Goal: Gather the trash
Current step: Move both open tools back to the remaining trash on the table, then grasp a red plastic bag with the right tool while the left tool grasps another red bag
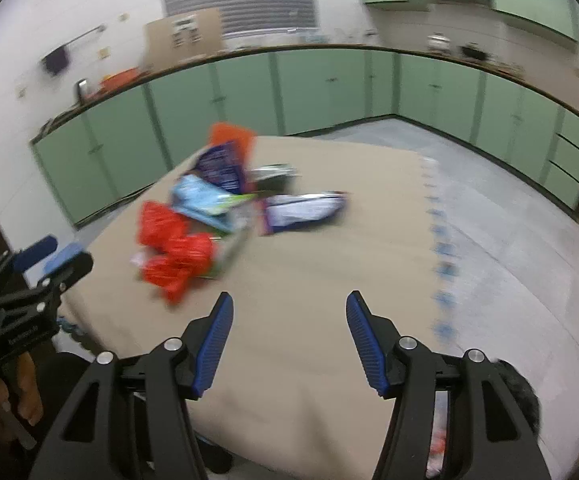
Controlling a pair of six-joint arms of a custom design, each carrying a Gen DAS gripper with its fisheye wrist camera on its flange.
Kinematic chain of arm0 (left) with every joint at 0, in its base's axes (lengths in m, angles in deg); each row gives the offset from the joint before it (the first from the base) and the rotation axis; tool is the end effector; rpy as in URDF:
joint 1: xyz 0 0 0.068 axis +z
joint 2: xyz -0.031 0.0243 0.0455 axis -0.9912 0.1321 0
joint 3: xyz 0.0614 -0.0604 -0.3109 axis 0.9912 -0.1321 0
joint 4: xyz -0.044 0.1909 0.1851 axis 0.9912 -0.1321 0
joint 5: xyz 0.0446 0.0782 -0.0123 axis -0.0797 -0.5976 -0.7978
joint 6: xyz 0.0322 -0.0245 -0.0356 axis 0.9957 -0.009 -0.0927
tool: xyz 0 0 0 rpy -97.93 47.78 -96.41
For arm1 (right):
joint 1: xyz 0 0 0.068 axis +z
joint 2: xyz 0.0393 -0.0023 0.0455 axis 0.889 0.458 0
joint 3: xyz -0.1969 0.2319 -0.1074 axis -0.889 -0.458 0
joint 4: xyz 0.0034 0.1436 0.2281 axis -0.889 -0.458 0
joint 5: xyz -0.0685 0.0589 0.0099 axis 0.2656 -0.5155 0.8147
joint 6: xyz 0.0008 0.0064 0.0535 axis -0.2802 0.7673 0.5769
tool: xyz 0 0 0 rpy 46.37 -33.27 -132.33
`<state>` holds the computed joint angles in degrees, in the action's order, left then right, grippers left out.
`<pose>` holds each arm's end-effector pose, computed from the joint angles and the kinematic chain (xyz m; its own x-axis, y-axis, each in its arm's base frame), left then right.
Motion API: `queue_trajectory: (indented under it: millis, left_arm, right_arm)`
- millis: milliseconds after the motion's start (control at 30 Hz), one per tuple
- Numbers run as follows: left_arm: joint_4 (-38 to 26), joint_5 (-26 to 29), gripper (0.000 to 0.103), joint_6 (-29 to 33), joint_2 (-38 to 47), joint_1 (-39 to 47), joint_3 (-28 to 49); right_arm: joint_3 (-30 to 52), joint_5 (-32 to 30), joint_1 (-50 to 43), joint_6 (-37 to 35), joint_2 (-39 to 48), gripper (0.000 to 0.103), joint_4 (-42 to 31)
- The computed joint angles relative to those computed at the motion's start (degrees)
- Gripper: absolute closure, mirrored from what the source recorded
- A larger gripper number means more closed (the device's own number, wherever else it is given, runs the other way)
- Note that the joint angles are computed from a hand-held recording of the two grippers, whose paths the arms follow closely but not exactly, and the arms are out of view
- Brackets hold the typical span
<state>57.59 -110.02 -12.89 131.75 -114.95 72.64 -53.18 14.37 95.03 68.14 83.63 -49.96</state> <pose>0.1422 -0.0703 0.2312 -0.5474 0.0268 -0.8364 -0.0177 0.9989 0.0436 0.1798 0.1073 0.2428 -0.6669 -0.0956 -0.7390 -0.2604 0.9591 0.1109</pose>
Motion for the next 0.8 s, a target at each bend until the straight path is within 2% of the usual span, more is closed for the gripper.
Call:
queue_trajectory:
  millis: [133,267,367,567,600,633,667,800]
  left_arm:
    - [3.09,8.32,0.021,6.92,-2.08,12.02,-1.67]
    - [8.83,14.53,0.021,11.65,0.46,20.23,-3.43]
    - [12.79,18.89,0.021,13.12,3.66,25.21,-4.18]
    - [17.13,23.61,0.021,14.38,7.07,30.53,-5.30]
    - [17.47,23.88,0.021,14.49,7.45,30.72,-5.32]
    - [17.89,24.26,0.021,14.58,7.71,30.94,-5.47]
    - [17.95,24.66,0.021,14.54,7.81,30.90,-5.43]
    - [18.52,23.83,0.021,13.89,8.47,28.67,-5.25]
  right_arm:
    - [3.60,1.12,5.75,2.64,11.38,0.045,7.22]
    - [8.06,1.48,8.78,3.74,20.99,0.045,11.02]
    - [10.98,1.69,10.04,5.78,26.11,0.045,10.60]
    - [12.40,1.84,11.04,8.95,31.72,0.046,11.54]
    - [12.50,1.77,10.86,9.11,32.63,0.060,11.69]
    - [12.27,0.53,10.25,9.08,32.94,0.095,11.85]
    - [11.67,-1.60,9.29,9.44,33.00,0.097,12.32]
    - [7.50,-0.89,8.41,8.77,28.29,0.098,14.14]
